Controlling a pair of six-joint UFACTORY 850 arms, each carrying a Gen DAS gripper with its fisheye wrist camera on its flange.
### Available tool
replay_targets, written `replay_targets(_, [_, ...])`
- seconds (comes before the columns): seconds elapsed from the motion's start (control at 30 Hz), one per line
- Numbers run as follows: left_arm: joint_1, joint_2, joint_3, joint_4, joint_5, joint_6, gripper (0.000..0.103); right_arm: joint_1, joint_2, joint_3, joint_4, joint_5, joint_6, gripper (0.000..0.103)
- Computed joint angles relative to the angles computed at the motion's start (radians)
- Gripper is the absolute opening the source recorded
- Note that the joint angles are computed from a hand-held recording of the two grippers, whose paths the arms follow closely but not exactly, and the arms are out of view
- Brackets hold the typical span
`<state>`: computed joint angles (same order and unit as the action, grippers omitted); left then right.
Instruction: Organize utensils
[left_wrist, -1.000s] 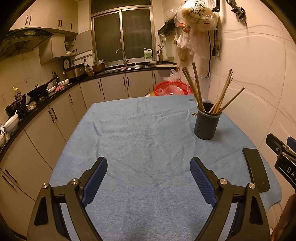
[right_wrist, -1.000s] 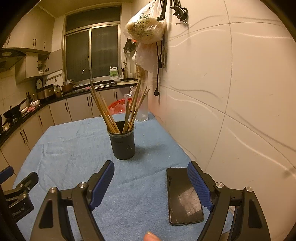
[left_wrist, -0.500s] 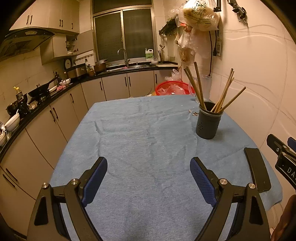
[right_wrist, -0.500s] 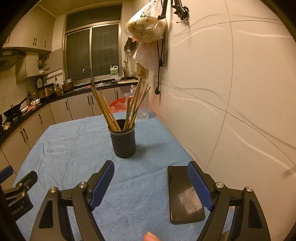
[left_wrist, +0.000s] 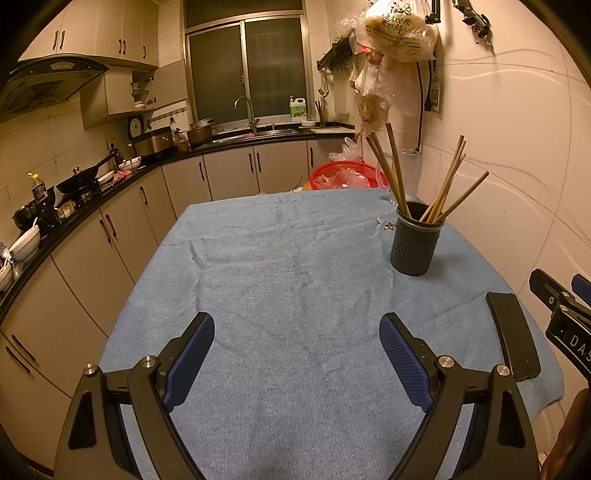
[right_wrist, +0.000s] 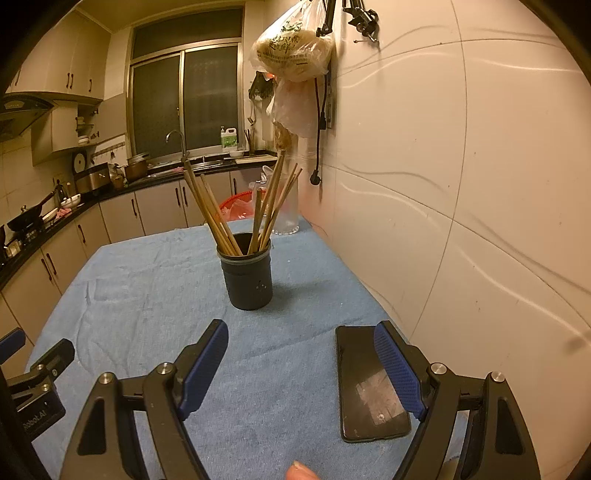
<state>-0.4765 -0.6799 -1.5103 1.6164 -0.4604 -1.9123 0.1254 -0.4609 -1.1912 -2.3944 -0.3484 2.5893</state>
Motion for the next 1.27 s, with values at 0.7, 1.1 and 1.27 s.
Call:
replay_targets(0.7, [-0.009,0.017,0.021,0.023,-0.013,-0.031,0.091,-0.005,0.015,0.020,-0.034,0.003,0.034,0.084])
replay_targets(1.1, [0.000,0.036,0.032,-0.006,0.026,-0.012,0.091,-0.007,0.024,0.030,-0.057,0.004,0.058,0.084])
replay_targets(1.27, [0.014,0.052,0.054,0.057,0.023,-0.112,0.091,-0.005,0.024,0.034,-0.109,-0.010,0.104,0.084])
